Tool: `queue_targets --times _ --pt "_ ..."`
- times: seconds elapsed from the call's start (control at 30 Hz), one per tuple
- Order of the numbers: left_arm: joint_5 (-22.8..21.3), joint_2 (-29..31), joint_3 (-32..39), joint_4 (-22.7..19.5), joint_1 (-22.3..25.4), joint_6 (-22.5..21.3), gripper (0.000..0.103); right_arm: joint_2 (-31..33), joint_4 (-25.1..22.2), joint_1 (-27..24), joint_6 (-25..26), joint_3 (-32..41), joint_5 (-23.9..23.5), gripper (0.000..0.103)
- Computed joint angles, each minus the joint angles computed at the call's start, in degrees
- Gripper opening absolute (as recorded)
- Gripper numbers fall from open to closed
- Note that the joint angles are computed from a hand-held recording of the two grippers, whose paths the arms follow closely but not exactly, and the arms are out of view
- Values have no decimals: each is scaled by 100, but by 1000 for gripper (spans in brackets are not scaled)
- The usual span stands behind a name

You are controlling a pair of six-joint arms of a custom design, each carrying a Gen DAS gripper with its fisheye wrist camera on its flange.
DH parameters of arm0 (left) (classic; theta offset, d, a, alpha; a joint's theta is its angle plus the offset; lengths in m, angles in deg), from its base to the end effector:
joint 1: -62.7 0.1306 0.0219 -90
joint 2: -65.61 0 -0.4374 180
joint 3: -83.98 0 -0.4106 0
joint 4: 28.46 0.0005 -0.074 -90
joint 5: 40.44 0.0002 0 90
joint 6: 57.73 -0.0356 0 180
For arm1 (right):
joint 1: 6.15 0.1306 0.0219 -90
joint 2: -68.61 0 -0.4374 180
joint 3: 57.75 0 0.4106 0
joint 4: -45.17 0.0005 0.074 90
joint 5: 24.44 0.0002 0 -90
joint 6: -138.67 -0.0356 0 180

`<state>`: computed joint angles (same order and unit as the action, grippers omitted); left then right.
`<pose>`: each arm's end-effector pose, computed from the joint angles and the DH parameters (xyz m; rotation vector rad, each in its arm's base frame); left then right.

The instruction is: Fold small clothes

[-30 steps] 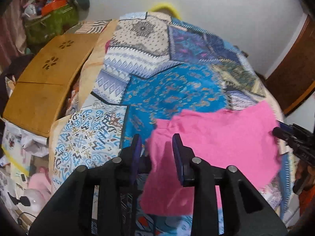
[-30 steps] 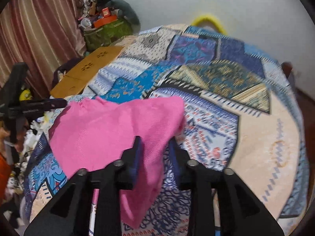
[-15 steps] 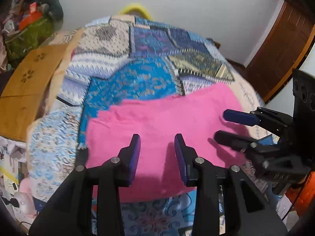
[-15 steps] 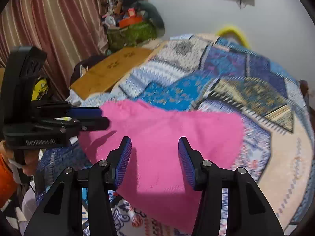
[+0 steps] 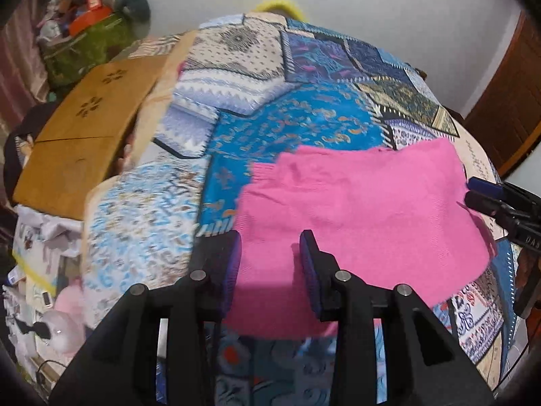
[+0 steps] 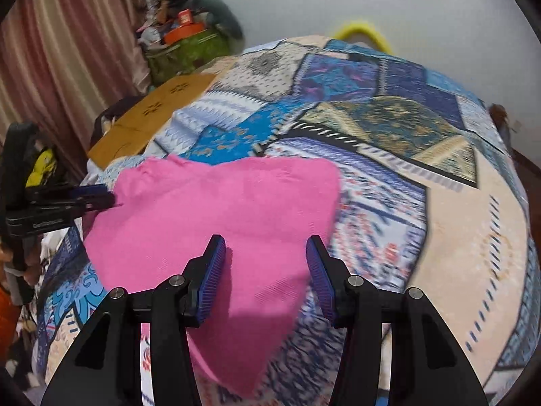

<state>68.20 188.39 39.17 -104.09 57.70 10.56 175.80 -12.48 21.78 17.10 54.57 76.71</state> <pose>0.7044 -0.0735 0.4903 0.7034 2.5208 -0.3342 0.5568 0.2868 0.4986 0.1604 2.4694 0.2068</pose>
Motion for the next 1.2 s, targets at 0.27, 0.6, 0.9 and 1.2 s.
queue_targets --times 0.27,0.6,0.9,1.2 --pt "685 -782 -213 385 203 170 35 -476 167 322 51 214 778 46" --pt "1904 -2448 -1278 1626 441 510 35 -1011 990 1397 818 538 2270 46" --pt "2387 -3826 -2739 2970 785 917 50 -1364 1896 2300 1200 139 3301 50" --pt "2363 -4356 -3423 3571 949 1207 97 -1346 1905 2628 993 -4 4355 91"
